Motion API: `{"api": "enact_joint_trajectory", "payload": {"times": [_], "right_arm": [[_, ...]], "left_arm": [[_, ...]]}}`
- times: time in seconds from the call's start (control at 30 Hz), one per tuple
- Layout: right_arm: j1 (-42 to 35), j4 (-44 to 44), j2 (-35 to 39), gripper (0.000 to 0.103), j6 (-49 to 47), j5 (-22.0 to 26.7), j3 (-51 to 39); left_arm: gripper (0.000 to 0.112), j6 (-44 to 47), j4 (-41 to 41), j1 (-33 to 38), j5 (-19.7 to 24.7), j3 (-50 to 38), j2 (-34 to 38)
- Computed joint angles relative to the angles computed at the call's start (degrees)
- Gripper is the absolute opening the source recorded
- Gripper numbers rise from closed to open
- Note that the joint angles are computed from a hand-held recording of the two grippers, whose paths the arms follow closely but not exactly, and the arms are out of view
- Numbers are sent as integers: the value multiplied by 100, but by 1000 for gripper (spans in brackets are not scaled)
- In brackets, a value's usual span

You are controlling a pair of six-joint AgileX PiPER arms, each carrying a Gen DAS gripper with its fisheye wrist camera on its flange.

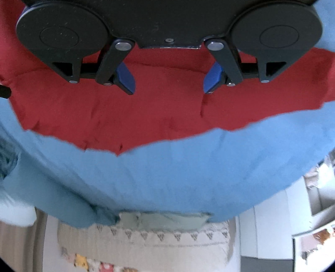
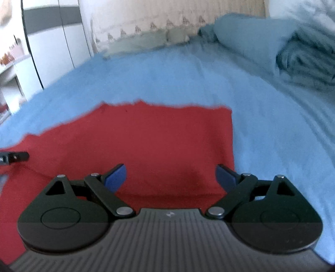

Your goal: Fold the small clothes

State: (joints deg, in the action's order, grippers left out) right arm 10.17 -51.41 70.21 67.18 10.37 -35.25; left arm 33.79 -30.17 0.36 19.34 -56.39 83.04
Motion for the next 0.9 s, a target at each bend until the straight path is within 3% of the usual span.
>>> {"api": "enact_joint_trajectory", "payload": {"times": [0.1, 0.17, 0.2, 0.23, 0.33, 0.47, 0.57, 0.67, 0.77, 0.9], "right_arm": [[737, 594, -687, 103, -546, 1096, -304], [1405, 684, -1012, 103, -642, 1972, -680], [1741, 756, -1137, 103, -705, 2401, -894], [2151, 722, -1238, 103, -641, 2878, -1125], [3363, 340, -1327, 103, -319, 4022, -1696], [4757, 212, -870, 103, -133, 5266, -2498], [5425, 171, -485, 103, 359, 5501, -2807], [5778, 198, -35, 103, 897, 5426, -3056], [5963, 220, 436, 103, 1374, 5180, -3239], [6081, 149, 1217, 103, 1729, 4942, -3545]], "left_arm": [[77, -35, 6, 267, 520, 49, -718], [88, -67, -50, 602, 1142, -65, -1138], [101, -14, -205, 838, 1444, -126, -1337], [103, 192, -521, 1197, 1756, -142, -1577], [103, 727, -1205, 2368, 2823, -406, -1872], [103, 1274, -1723, 3907, 3823, -765, -1775], [103, 1892, -2198, 5116, 4325, -938, -1429], [103, 2145, -2383, 5718, 4297, -1053, -877], [102, 2307, -2611, 6163, 4328, -1235, -183], [94, 2282, -2797, 6223, 4047, -1499, 786]]}}
